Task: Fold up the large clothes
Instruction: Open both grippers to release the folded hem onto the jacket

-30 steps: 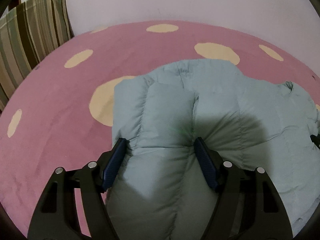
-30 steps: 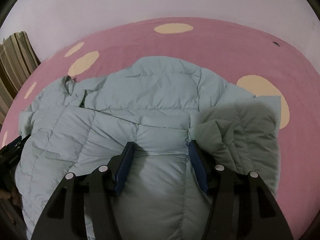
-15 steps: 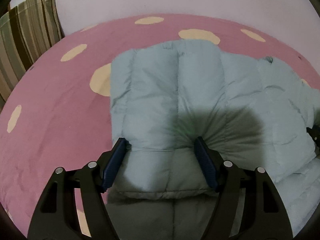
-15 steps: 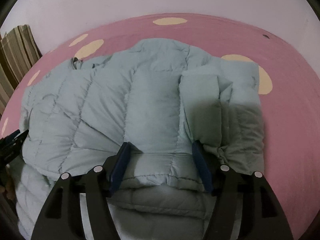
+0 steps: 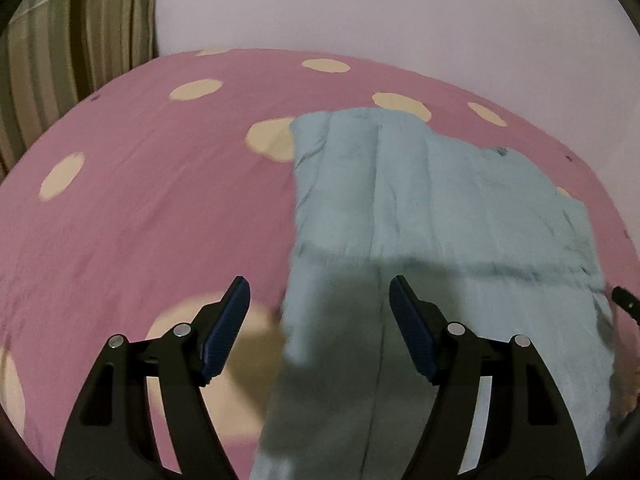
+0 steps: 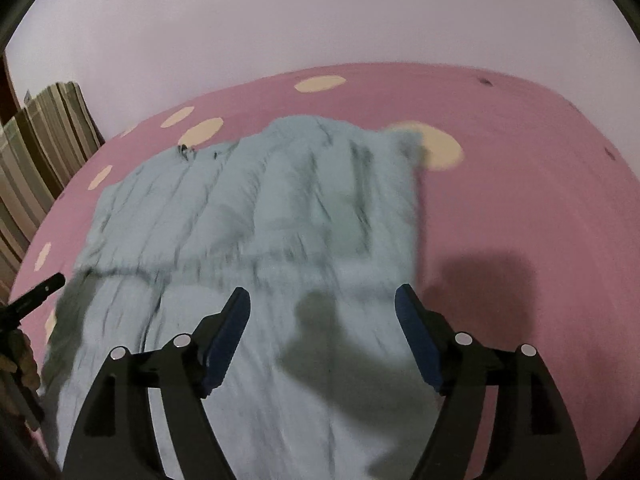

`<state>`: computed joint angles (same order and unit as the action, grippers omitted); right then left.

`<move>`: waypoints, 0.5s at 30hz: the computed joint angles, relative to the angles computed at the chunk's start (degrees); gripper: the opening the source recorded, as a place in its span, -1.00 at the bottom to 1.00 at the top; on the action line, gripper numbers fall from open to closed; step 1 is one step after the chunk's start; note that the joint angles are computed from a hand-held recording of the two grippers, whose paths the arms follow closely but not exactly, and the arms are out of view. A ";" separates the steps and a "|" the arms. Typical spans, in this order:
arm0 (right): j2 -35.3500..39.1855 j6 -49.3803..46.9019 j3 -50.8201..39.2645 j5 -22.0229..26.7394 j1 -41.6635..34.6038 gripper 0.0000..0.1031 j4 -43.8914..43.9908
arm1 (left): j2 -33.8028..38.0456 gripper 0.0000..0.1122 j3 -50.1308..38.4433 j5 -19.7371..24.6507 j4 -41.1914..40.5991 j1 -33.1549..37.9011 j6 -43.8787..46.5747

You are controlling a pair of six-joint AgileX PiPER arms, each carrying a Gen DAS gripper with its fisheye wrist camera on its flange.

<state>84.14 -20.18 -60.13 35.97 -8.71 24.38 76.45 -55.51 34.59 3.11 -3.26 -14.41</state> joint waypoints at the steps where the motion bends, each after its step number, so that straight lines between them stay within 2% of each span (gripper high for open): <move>1: -1.77 -0.92 1.94 0.69 -1.28 0.44 0.57 | -3.35 0.29 2.63 0.78 -1.19 0.71 1.31; 9: -16.22 -12.77 17.58 8.75 -16.18 0.44 6.15 | -23.82 0.31 16.89 10.26 -11.43 7.14 11.01; 15: -21.56 -22.22 23.03 15.74 -25.70 0.44 11.19 | -32.09 0.31 22.63 19.13 -24.70 20.41 24.56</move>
<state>62.58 -42.40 -37.10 51.72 -34.40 35.57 44.37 -32.88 53.72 -21.59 17.15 10.15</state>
